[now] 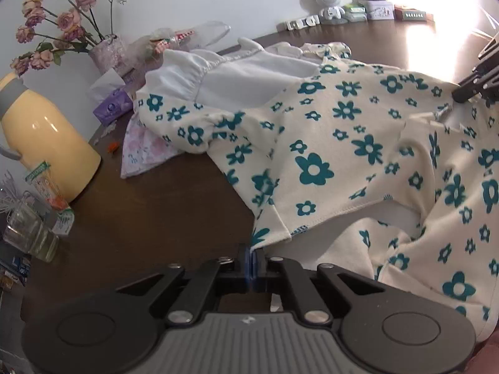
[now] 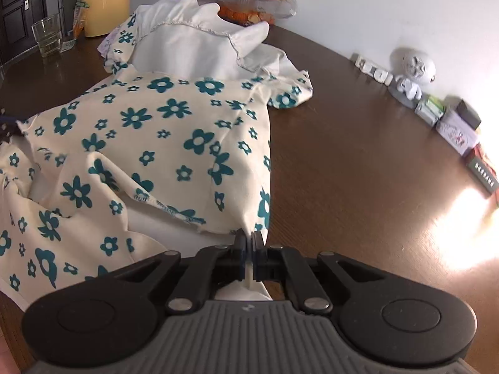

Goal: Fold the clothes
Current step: 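Open both grippers and release the shirt hem onto the table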

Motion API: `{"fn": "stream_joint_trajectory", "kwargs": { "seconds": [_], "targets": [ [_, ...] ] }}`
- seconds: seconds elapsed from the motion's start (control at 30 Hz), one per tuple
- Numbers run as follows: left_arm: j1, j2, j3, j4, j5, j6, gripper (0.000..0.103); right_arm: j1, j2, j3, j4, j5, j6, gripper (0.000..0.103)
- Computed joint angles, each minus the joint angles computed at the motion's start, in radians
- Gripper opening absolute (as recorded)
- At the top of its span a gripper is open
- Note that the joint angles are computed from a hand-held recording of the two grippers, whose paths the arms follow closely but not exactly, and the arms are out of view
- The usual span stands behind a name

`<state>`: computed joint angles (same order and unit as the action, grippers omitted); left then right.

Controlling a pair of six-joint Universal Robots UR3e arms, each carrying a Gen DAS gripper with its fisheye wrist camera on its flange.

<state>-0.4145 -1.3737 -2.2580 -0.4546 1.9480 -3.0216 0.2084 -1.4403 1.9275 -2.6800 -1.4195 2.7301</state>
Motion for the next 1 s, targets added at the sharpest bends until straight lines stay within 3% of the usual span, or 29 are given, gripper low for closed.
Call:
{"fn": "stream_joint_trajectory", "kwargs": {
  "seconds": [0.13,0.2,0.27,0.33,0.37,0.47,0.6,0.7,0.8,1.0],
  "targets": [
    [0.001,0.016,0.014,-0.031,-0.029,0.006,0.012,-0.017,-0.019,0.009,0.018,0.054,0.005,0.007],
    [0.069,0.111,0.010,-0.096,-0.140,0.017,0.040,-0.072,-0.070,0.018,0.072,0.147,0.014,0.013],
    [0.174,0.223,0.013,-0.182,-0.286,0.042,0.053,-0.145,-0.123,0.021,0.138,0.251,0.016,0.026],
    [0.293,0.316,0.035,-0.277,-0.432,0.070,0.055,-0.200,-0.146,0.006,0.178,0.327,0.031,0.029],
    [0.325,0.316,0.062,-0.292,-0.459,0.062,0.058,-0.209,-0.137,-0.018,0.186,0.341,0.050,0.029],
    [0.336,0.153,0.188,-0.247,-0.413,0.006,0.060,-0.152,-0.032,-0.137,0.148,0.280,0.131,0.029],
    [0.402,-0.130,0.376,-0.219,-0.424,-0.080,0.058,-0.072,0.151,-0.311,0.184,0.208,0.204,0.029],
    [0.427,-0.301,0.495,-0.204,-0.401,-0.105,0.056,-0.042,0.197,-0.320,0.180,0.183,0.218,0.029],
    [0.445,-0.361,0.537,-0.200,-0.406,-0.095,0.050,-0.031,0.133,-0.212,0.096,0.153,0.219,0.029],
    [0.489,-0.210,0.332,-0.082,-0.518,0.154,0.050,-0.004,-0.111,-0.045,0.166,0.254,0.093,0.038]
  ]
}}
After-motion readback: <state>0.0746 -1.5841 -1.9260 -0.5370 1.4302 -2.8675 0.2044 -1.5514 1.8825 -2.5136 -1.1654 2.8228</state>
